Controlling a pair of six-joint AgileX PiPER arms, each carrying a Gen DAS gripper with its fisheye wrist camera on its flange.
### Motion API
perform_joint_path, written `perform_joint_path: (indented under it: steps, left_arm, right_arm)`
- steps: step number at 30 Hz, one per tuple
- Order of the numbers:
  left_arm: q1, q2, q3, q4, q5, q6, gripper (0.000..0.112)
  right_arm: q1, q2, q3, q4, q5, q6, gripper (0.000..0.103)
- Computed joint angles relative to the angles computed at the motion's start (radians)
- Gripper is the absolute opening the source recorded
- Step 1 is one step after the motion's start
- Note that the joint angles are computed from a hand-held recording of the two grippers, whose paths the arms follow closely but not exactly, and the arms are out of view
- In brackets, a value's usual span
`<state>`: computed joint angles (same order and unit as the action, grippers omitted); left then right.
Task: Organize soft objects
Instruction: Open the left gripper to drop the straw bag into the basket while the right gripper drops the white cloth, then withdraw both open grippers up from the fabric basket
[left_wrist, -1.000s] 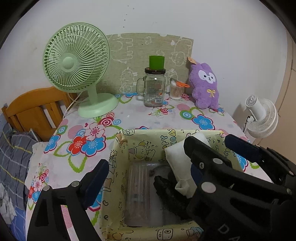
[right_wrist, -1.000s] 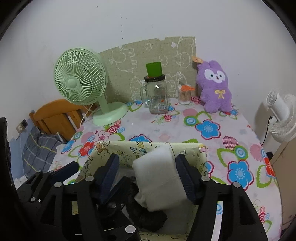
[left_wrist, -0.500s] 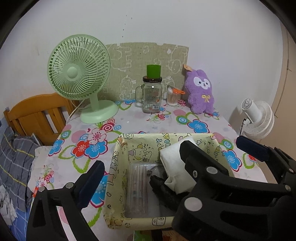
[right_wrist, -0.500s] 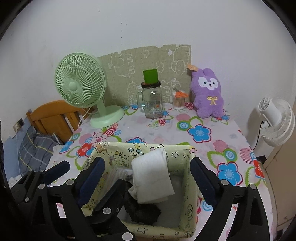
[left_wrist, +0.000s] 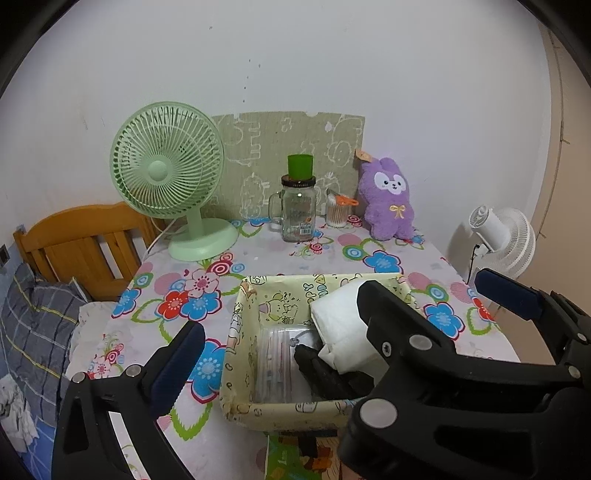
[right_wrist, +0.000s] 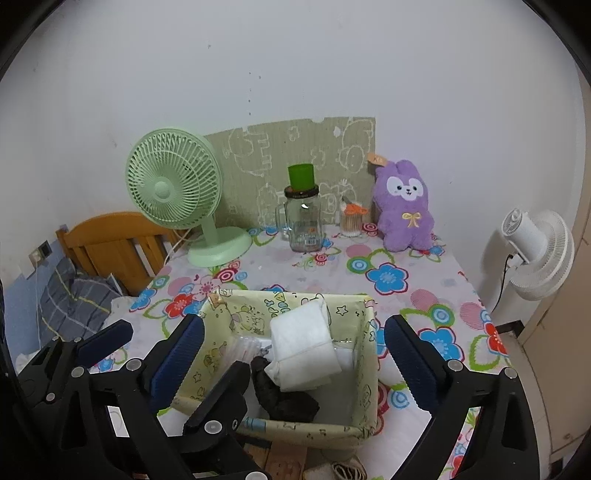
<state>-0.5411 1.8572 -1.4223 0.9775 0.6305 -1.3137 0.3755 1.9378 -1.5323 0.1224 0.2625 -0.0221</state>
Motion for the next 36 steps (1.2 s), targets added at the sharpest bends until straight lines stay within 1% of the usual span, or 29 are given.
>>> perform_joint_path:
  steps: [9,19,26,29,32,36]
  left_arm:
    - [-0.059,-0.078,0.081,0.094,0.035,-0.108,0.103]
    - [-0.129,-0.146,0.158,0.173,0.078,-0.207,0.103]
    - [-0.18,-0.191,0.215,0.215,0.108,-0.274,0.103]
    - [-0.204,-0.209,0.241,0.231,0.121,-0.3,0.103]
    - [-0.225,-0.223,0.261,0.245,0.134,-0.324,0.103]
    - [-0.254,-0.241,0.292,0.262,0.149,-0.36,0.103]
  right_arm:
    - [0.016,-0.116,0.137,-0.085,-0.069,0.079,0.1]
    - [0.026,-0.233,0.268,-0.185,-0.121,0.179,0.102]
    - [0.039,-0.313,0.366,-0.361,-0.157,0.353,0.102]
    - [0.043,-0.346,0.405,-0.46,-0.167,0.455,0.102]
    - [0.051,-0.374,0.439,-0.596,-0.173,0.592,0.102]
    - [0.061,-0.407,0.482,-0.835,-0.178,0.835,0.102]
